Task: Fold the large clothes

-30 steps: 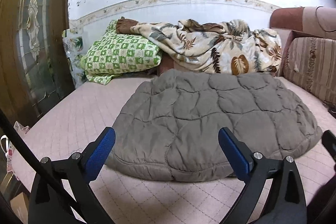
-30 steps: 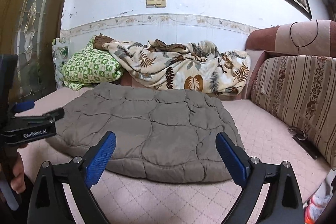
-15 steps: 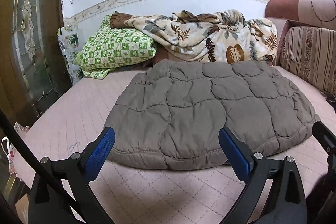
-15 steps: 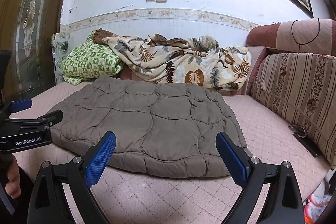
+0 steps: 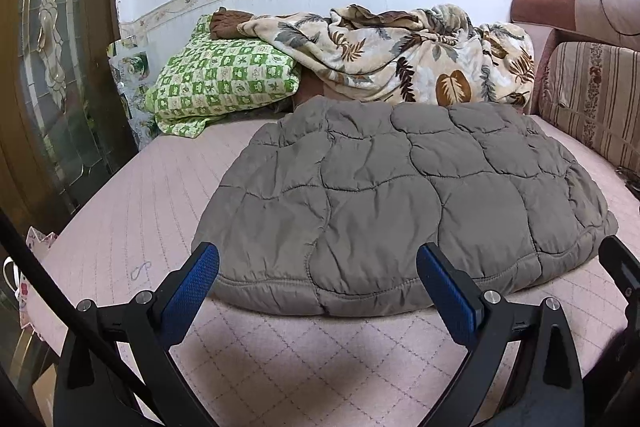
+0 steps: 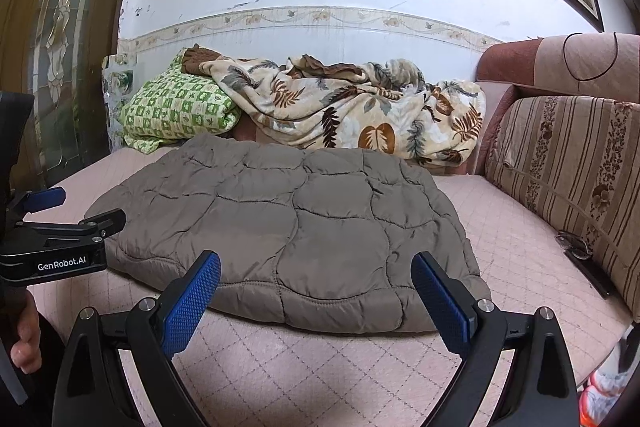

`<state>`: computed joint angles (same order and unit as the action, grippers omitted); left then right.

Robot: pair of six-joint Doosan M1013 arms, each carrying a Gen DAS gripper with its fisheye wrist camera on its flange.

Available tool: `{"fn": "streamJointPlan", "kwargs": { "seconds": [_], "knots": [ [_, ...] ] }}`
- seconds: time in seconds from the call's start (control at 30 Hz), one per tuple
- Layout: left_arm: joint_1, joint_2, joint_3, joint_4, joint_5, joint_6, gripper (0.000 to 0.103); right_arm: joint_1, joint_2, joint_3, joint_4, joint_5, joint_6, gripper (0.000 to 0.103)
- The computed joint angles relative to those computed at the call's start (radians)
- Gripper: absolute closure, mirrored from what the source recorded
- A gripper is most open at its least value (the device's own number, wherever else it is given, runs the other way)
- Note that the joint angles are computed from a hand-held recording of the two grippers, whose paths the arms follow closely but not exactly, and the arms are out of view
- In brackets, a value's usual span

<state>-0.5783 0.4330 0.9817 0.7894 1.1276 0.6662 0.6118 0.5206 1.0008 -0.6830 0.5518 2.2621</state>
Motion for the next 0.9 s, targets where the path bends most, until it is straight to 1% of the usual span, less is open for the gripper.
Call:
{"fn": "streamJointPlan", "kwargs": {
  "seconds": [0.13, 0.33, 0.9],
  "knots": [
    [-0.002, 0.003, -0.002, 0.013, 0.011, 0.001, 0.004, 0.000, 0.001, -0.001, 0.001, 0.002, 0.000, 0.005],
    [-0.001, 0.007, -0.010, -0.004, 0.024, 0.017, 0.004, 0.000, 0.001, 0.000, 0.006, 0.004, -0.004, 0.005],
    [0.004, 0.002, -0.001, -0.011, 0.022, 0.017, 0.004, -0.004, 0.002, 0.001, 0.030, 0.009, -0.021, 0.005]
  ]
}}
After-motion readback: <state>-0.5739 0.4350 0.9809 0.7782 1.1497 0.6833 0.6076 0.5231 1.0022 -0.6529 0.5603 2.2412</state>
